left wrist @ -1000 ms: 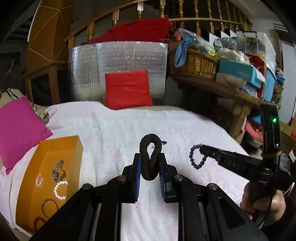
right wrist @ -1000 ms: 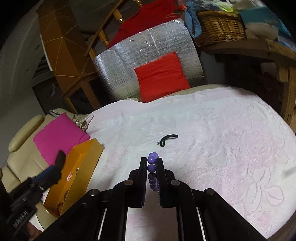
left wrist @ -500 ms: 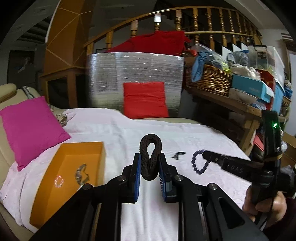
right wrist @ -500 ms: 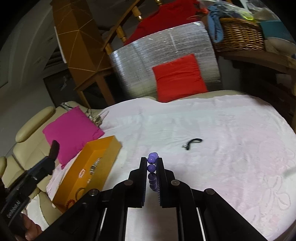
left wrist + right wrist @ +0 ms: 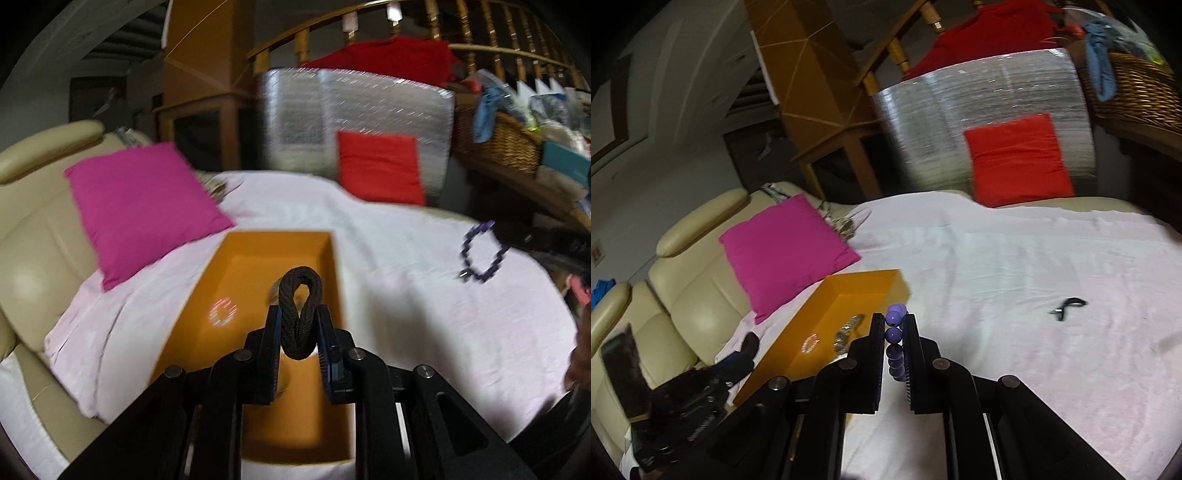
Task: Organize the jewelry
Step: 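Carry the hair tie and purple bracelet together over the orange box, then open the left gripper over the box while the right releases the purple bracelet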
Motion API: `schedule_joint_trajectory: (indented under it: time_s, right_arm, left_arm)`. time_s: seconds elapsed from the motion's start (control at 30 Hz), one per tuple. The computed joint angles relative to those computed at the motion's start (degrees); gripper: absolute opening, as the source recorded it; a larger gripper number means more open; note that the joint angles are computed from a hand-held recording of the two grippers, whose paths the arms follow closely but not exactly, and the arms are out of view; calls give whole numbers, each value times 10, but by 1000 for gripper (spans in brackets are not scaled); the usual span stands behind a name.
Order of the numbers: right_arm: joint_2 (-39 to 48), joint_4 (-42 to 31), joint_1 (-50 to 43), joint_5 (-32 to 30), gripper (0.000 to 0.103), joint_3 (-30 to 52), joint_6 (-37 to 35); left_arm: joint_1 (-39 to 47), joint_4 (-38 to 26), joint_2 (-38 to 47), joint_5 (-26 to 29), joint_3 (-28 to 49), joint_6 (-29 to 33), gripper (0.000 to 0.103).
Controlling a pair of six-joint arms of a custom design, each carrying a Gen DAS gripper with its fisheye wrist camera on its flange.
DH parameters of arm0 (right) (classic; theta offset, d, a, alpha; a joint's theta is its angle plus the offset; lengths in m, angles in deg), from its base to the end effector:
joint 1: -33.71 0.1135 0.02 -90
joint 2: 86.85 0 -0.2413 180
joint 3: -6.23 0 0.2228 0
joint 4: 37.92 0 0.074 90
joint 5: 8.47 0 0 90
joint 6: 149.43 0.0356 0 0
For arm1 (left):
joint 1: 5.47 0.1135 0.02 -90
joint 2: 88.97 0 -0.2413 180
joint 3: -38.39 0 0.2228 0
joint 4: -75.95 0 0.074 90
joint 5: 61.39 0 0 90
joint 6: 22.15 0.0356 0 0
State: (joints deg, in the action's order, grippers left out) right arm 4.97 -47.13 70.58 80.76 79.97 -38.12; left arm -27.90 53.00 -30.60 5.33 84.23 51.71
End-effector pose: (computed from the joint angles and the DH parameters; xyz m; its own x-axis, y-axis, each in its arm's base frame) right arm 0.2692 0.2025 0.2353 -0.5632 0.0318 -0.8257 -0.4345 0.8385 0.3287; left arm 0.1882 -0.0625 0.2087 -0.5301 -0.0574 -0.8460 -0.0982 0.9951 -0.0060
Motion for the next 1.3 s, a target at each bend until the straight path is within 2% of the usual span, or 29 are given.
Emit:
schedule_joint_trajectory:
  time_s: [0.27,0.5,0.83,1.07,1.3]
  right_arm:
    - [131,-44,41,-30,11,135,-3]
    - [242,-86,74,-48,11,262,-13]
    - [422,-192,86,-73,11,498,-9]
    - [531,-281,91,-71,11,660,-5]
    - [616,-368,77,-101,11,800,12]
  left_arm:
    - [115,30,13,79,-53,33,19]
    - [182,67,72,133,-62,70,19]
    - [238,116,169,161,-46,103,19]
    - [240,144,241,164,-19,119,19]
    - [239,158,271,165,-13,112,22]
